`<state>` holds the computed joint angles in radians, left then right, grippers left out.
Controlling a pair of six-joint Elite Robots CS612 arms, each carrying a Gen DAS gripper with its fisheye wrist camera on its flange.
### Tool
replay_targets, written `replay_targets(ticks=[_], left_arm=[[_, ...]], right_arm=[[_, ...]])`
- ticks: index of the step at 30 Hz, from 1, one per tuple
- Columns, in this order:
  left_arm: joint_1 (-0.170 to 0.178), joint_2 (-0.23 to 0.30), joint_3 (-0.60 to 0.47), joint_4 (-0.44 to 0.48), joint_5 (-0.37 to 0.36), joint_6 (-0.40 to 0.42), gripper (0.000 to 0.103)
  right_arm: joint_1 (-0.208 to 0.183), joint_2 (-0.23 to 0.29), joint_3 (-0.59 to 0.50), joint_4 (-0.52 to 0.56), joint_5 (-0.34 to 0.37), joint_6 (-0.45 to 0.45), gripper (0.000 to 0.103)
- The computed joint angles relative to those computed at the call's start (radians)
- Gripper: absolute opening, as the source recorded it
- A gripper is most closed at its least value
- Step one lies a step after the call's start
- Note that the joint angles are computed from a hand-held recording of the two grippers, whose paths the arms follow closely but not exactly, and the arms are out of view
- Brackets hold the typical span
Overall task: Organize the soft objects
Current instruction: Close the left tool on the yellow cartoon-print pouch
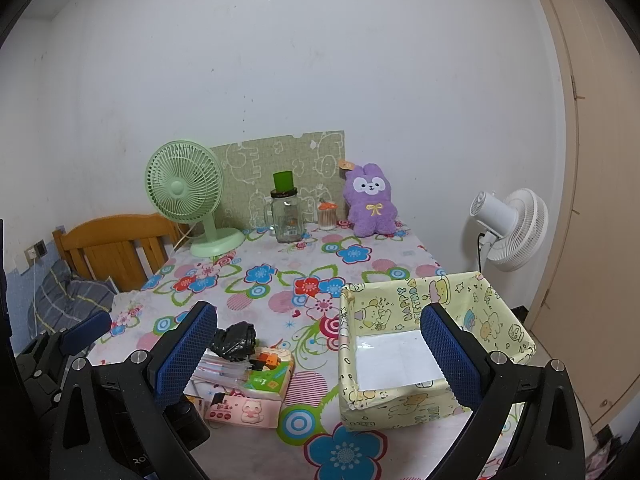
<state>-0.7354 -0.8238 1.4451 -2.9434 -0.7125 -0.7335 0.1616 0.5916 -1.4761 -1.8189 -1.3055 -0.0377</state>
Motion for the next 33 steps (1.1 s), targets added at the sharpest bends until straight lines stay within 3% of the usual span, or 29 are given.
replay_targets(ticks=[20,33], left_arm=[[0.003,-0.006,0.042,-0.007,-0.007,-0.031,0.094],[0.025,-0.001,0.086,0.012,-0.063,-0.092,0.093]], right_arm=[[0.020,0.019,-0.001,0.013,0.011,0.010,0.095],[0.045,0.047,0.010,0.034,-0.002,0.013,0.095]])
